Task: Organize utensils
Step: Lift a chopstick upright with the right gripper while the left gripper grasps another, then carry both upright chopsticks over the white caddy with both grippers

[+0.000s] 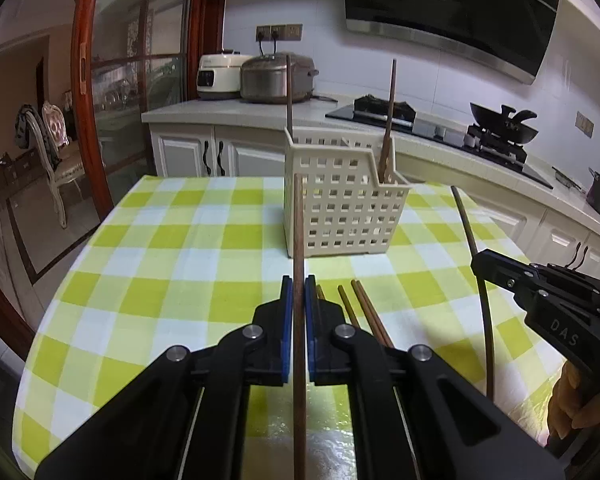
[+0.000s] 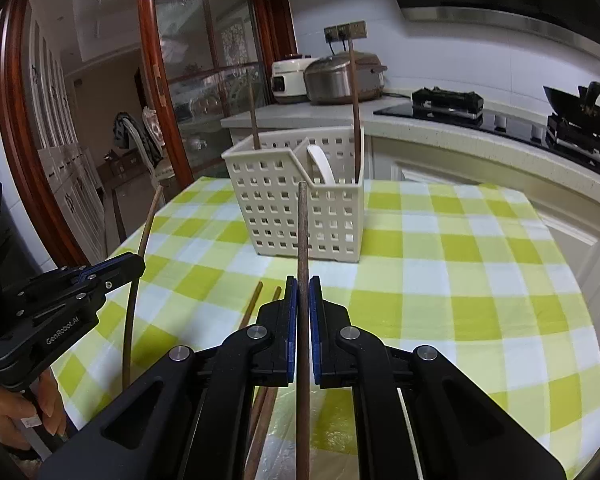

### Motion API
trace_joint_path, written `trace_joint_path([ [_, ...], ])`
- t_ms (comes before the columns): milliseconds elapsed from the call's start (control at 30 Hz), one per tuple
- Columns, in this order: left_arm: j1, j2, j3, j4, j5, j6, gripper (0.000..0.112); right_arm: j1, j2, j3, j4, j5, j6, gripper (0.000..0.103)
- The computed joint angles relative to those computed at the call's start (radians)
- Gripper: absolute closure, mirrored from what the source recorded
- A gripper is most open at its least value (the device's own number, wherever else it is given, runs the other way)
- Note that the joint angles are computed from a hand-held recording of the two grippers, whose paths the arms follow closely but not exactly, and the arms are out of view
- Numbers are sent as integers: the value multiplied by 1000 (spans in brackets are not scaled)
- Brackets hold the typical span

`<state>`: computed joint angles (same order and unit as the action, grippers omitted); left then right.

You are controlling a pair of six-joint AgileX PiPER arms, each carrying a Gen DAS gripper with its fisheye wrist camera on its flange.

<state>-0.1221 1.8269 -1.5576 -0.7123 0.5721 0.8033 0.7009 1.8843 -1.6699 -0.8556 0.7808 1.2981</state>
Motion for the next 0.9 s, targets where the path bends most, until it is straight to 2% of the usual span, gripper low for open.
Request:
trace_joint_path([
  [367,11,-95,78,-98,-43,103,106,55,-43,2,-88,56,38,96],
  [900,24,-196,148,-196,-49,196,106,131,-90,8,-181,136,84,96],
])
